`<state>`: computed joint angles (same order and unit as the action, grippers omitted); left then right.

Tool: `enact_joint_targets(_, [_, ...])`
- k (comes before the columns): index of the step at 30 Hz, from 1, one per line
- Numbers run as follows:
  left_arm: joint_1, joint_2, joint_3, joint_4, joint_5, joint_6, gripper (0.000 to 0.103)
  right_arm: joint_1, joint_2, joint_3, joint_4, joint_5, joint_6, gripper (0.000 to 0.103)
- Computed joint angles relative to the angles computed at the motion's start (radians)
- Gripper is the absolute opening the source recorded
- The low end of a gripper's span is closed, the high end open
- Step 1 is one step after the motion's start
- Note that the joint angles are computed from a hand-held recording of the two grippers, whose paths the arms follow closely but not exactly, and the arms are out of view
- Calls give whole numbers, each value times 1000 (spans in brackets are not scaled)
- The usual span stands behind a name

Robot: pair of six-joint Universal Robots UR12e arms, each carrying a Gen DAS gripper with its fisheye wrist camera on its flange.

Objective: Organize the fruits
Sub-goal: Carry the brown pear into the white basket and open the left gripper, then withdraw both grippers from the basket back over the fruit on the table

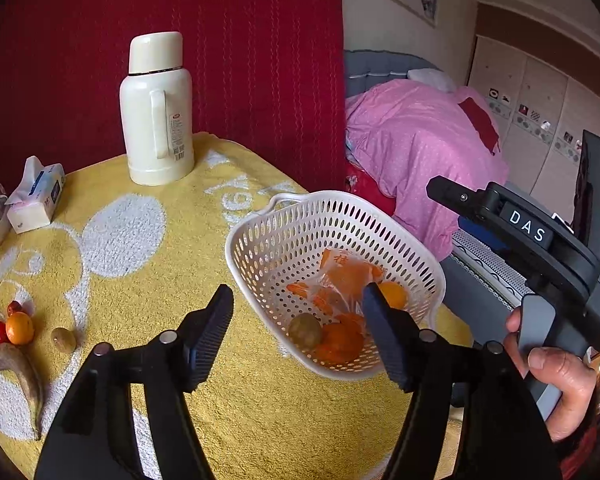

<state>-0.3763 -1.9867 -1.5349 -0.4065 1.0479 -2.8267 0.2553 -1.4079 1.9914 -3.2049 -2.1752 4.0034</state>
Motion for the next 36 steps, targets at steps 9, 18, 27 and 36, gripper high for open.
enact_joint_targets(9, [19, 5, -17, 29, 38, -31, 77, 5, 11, -13, 21, 6, -7, 72])
enact_joint_targets(18, [16, 19, -44, 77, 107, -20, 91, 11, 20, -23, 26, 7, -14, 84])
enact_joint_targets(27, [22, 24, -61, 96, 164, -4, 91, 18, 29, -31, 29, 25, -27, 88])
enact_joint_targets(36, [51, 32, -76, 107, 194, -59, 91, 33, 45, -50, 23, 47, -70, 88])
